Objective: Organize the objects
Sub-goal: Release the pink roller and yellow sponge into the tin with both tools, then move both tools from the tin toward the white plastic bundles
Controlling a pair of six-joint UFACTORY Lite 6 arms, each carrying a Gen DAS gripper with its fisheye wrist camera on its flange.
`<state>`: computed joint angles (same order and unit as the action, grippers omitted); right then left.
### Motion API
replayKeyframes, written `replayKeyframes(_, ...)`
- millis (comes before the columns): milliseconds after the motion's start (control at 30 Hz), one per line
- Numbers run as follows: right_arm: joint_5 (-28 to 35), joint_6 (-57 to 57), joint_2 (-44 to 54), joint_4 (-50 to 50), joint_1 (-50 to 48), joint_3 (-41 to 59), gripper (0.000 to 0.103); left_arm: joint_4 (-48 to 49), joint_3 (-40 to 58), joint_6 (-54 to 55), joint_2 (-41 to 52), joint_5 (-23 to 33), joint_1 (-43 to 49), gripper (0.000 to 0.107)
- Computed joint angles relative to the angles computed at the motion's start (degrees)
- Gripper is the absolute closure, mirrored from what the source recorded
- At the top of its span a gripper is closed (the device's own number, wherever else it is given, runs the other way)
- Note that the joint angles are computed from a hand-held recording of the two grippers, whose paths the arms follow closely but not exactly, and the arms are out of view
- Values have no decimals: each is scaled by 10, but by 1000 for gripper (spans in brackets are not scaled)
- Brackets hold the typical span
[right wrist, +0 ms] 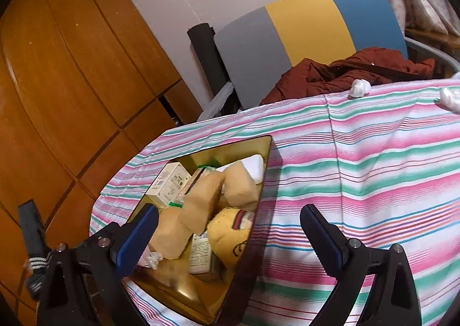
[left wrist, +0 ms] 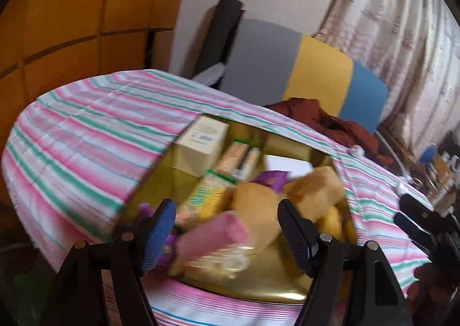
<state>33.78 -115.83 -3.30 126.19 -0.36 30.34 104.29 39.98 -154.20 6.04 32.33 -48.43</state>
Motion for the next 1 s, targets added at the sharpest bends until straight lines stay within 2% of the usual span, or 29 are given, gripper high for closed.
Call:
replayKeyframes(133, -3, 5, 1, -27, -31, 0, 3, 12, 50, 15, 35, -5, -33, 32)
replayKeyframes(367, -7, -25, 32, -61, -115, 12, 3, -29, 187, 113, 127, -25, -80, 32)
replayKeyframes(600, -17, -37, 139, -130, -249, 100, 3, -116, 371, 258, 253, -67, -113, 32)
replayKeyframes(800, -34, -24, 279, -189, -345, 255, 3, -301, 574, 496, 387, -110, -124, 32)
replayKeyframes(900, -53, 22, 372, -231, -379, 384, 4, -414, 666, 628, 446, -119, -124, 32)
replayKeyframes(1000, -96, 138, 482, -321, -392, 560, 9, -573, 792, 797, 525, -103, -117, 32)
